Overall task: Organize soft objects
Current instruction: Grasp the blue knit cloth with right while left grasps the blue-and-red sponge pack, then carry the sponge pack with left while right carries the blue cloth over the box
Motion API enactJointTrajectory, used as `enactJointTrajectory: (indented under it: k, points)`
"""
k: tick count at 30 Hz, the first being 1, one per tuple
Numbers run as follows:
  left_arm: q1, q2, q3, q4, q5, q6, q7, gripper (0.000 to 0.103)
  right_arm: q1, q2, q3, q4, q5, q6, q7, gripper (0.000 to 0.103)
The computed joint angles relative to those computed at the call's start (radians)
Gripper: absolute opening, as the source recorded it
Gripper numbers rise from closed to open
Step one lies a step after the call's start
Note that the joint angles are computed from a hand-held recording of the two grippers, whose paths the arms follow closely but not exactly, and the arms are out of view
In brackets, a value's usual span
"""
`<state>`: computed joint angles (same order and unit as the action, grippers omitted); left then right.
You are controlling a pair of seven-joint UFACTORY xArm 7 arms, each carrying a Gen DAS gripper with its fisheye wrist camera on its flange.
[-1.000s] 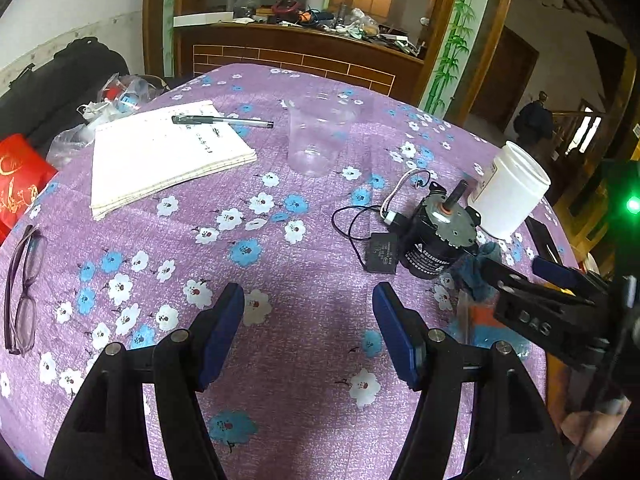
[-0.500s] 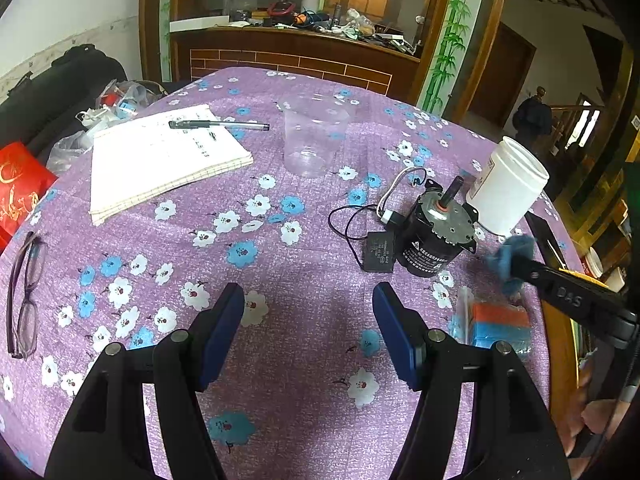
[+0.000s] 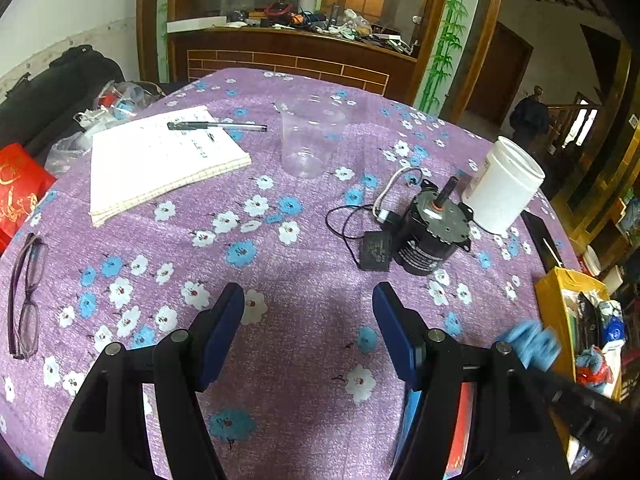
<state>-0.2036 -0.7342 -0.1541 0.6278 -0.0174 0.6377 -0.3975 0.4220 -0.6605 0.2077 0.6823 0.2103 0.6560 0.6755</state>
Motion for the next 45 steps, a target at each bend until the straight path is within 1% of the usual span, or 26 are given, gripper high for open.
enactJointTrajectory:
  k: [1, 2, 3, 4, 5, 6, 7, 8, 9, 10, 11, 13, 14, 16, 18, 25, 28, 31, 32, 34, 35, 39, 42, 45]
  points:
    - [-0.008, 0.001, 0.006, 0.001, -0.006, 0.004, 0.007, 0.066, -0.005, -0.027, 0.018, -0.016, -0.010, -0.027, 0.020, 0.020]
    - [-0.022, 0.005, 0.015, 0.006, -0.016, 0.015, 0.020, 0.066, -0.049, -0.050, 0.062, -0.012, -0.061, -0.018, 0.057, 0.020]
    - [-0.046, 0.013, 0.032, 0.014, -0.036, 0.035, 0.043, 0.066, -0.104, -0.070, 0.112, -0.002, -0.135, 0.004, 0.097, 0.020]
    - [-0.072, 0.017, 0.051, 0.020, -0.064, 0.053, 0.067, 0.066, -0.144, -0.094, 0.146, -0.002, -0.192, 0.014, 0.131, 0.020]
    - [-0.105, 0.020, 0.075, 0.026, -0.103, 0.074, 0.097, 0.066, -0.156, -0.108, 0.155, -0.010, -0.217, 0.006, 0.151, 0.020]
    - [-0.122, 0.022, 0.083, 0.032, -0.127, 0.093, 0.118, 0.066, -0.159, -0.135, 0.153, -0.038, -0.230, -0.029, 0.170, 0.020]
    - [-0.145, 0.030, 0.096, 0.046, -0.154, 0.129, 0.150, 0.066, -0.157, -0.151, 0.145, -0.062, -0.238, -0.062, 0.179, 0.020]
    - [-0.179, 0.046, 0.117, 0.071, -0.191, 0.193, 0.194, 0.066, -0.162, -0.176, 0.146, -0.091, -0.250, -0.100, 0.193, 0.020]
    - [-0.187, 0.052, 0.114, 0.083, -0.212, 0.229, 0.214, 0.066, -0.164, -0.189, 0.146, -0.098, -0.258, -0.097, 0.201, 0.020]
    - [-0.184, 0.056, 0.093, 0.095, -0.206, 0.265, 0.225, 0.066, -0.163, -0.193, 0.137, -0.096, -0.264, -0.088, 0.198, 0.020]
    - [-0.174, 0.052, 0.064, 0.099, -0.189, 0.280, 0.232, 0.066, -0.167, -0.206, 0.131, -0.102, -0.274, -0.098, 0.197, 0.020]
    - [-0.154, 0.046, 0.005, 0.102, -0.141, 0.291, 0.229, 0.066, -0.190, -0.236, 0.136, -0.112, -0.296, -0.098, 0.208, 0.020]
    - [-0.148, 0.047, -0.016, 0.103, -0.123, 0.297, 0.221, 0.066, -0.186, -0.250, 0.131, -0.116, -0.295, -0.094, 0.209, 0.020]
    - [-0.155, 0.060, -0.027, 0.105, -0.118, 0.309, 0.226, 0.067, -0.176, -0.270, 0.112, -0.129, -0.282, -0.106, 0.210, 0.020]
    - [-0.164, 0.057, -0.025, 0.098, -0.133, 0.301, 0.224, 0.072, -0.172, -0.278, 0.109, -0.133, -0.274, -0.108, 0.212, 0.020]
    - [-0.191, 0.036, -0.025, 0.082, -0.146, 0.276, 0.251, 0.072, -0.167, -0.281, 0.108, -0.139, -0.261, -0.111, 0.211, 0.020]
    - [-0.185, 0.051, -0.046, 0.084, -0.128, 0.283, 0.241, 0.072, -0.170, -0.286, 0.112, -0.143, -0.261, -0.112, 0.217, 0.020]
    - [-0.186, 0.066, -0.060, 0.070, -0.112, 0.253, 0.232, 0.072, -0.171, -0.285, 0.116, -0.141, -0.262, -0.112, 0.219, 0.020]
    - [-0.189, 0.064, -0.061, 0.061, -0.110, 0.238, 0.232, 0.069, -0.168, -0.283, 0.114, -0.141, -0.261, -0.114, 0.217, 0.020]
    - [-0.183, 0.057, -0.073, 0.050, -0.084, 0.212, 0.225, 0.045, -0.166, -0.282, 0.115, -0.139, -0.262, -0.113, 0.214, 0.020]
    - [-0.174, 0.052, -0.081, 0.046, -0.067, 0.200, 0.211, 0.045, -0.166, -0.282, 0.117, -0.139, -0.263, -0.113, 0.214, 0.020]
    - [-0.196, 0.033, -0.039, 0.028, -0.100, 0.150, 0.221, 0.043, -0.166, -0.289, 0.117, -0.141, -0.263, -0.113, 0.216, 0.020]
    - [-0.194, 0.004, -0.051, 0.011, -0.086, 0.097, 0.220, 0.043, -0.168, -0.294, 0.117, -0.142, -0.263, -0.111, 0.219, 0.020]
    - [-0.210, -0.014, -0.048, 0.001, -0.087, 0.064, 0.231, 0.043, -0.173, -0.298, 0.119, -0.143, -0.266, -0.108, 0.221, 0.020]
